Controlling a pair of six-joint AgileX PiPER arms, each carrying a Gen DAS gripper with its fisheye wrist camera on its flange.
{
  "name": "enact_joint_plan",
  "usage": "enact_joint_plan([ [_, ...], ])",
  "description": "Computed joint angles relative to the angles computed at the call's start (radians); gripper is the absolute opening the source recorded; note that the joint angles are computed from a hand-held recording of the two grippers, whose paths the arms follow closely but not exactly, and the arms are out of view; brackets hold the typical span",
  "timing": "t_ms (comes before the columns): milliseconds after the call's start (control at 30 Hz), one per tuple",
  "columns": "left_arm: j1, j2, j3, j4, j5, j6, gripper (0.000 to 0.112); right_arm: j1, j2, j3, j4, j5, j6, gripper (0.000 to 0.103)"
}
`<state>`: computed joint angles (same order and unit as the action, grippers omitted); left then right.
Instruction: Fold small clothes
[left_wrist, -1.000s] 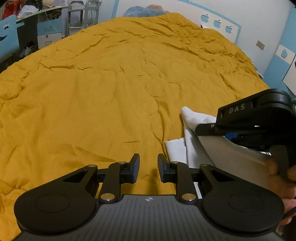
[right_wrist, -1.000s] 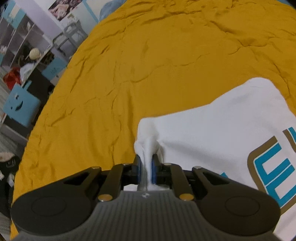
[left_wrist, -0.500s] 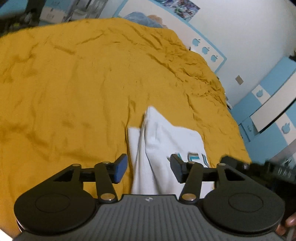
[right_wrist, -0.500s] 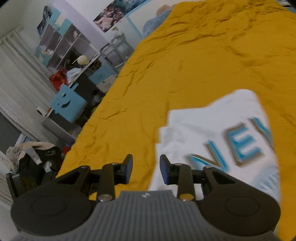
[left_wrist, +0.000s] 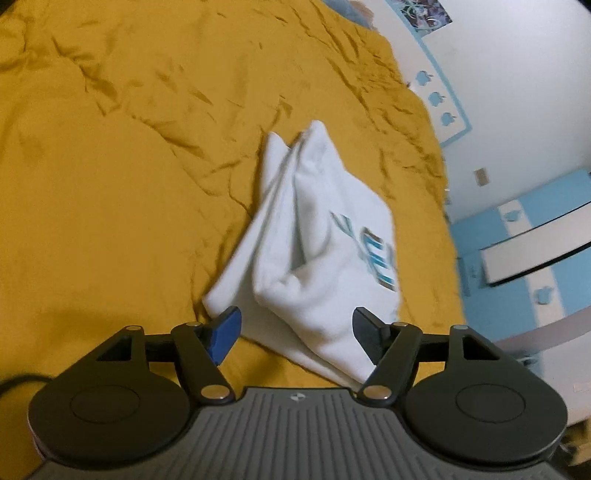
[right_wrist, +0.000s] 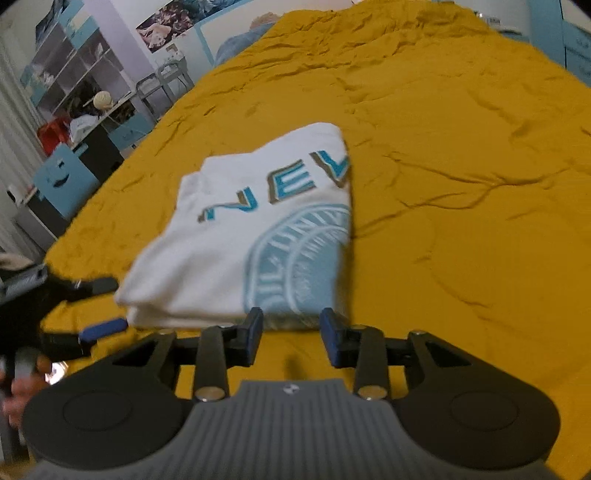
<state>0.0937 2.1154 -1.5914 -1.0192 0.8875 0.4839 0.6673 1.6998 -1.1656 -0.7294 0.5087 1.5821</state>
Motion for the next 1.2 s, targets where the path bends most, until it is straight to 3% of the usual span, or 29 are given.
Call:
enact_joint_plan([
  [33,-0.013,0.013,-0.021,0.011,-0.015,-0.006,0.078,0.005,-0.008,0.017,-0.011,0.007,0.011,0.037],
  [133,-0.064,0.034,-0.074,0.079,-0.058,-0.030,0.059,0.013,-0.012,0.042,-0.021,0.033,0.023,0.045],
  [200,-0.103,0.012,-0.058,0.126,-0.137,0.006,0.026,0.023,0.006,0.037,-0.045,0.068,0.034,0.047],
  [267,-0.112,-0.004,-0.058,0.106,-0.144,0.044,0.019,0.025,0.032,0.027,-0.034,0.096,0.010,0.047],
  [367,-0.113,-0.054,-0.036,0.073,-0.154,0.097,0.017,0.023,0.057,0.025,-0.065,0.072,0.023,0.047],
  [500,-0.131,-0.087,-0.070,0.084,-0.147,0.050,0.015,0.033,0.131,-0.056,-0.158,0.143,0.076,0.046],
  [567,-0.130,-0.095,-0.079,0.084,-0.143,0.043,0.015,0.004,0.153,-0.081,-0.122,0.095,0.037,0.044],
  [633,-0.123,-0.092,-0.095,0.078,-0.135,0.047,0.014,-0.005,0.174,-0.106,-0.097,0.076,-0.008,0.034],
  [667,-0.120,-0.089,-0.101,0.101,-0.137,0.029,0.014,0.003,0.179,-0.112,-0.126,0.097,0.019,0.020],
  [700,-0.115,-0.085,-0.104,0.124,-0.133,0.015,0.014,0.006,0.173,-0.101,-0.164,0.107,0.073,0.016],
  [800,-0.105,-0.055,-0.085,0.199,-0.144,-0.017,0.013,-0.035,0.106,-0.001,-0.200,-0.006,0.171,0.000],
  [867,-0.104,-0.034,-0.033,0.225,-0.183,-0.011,0.013,-0.055,0.095,0.027,-0.150,-0.050,0.104,0.000],
  [1033,-0.137,-0.045,0.117,0.232,-0.329,0.117,0.015,-0.065,0.098,0.085,-0.212,-0.134,0.186,0.000],
  [1200,-0.219,-0.046,0.096,0.515,-0.374,-0.107,0.020,-0.076,0.121,0.100,-0.214,-0.172,0.192,0.000],
])
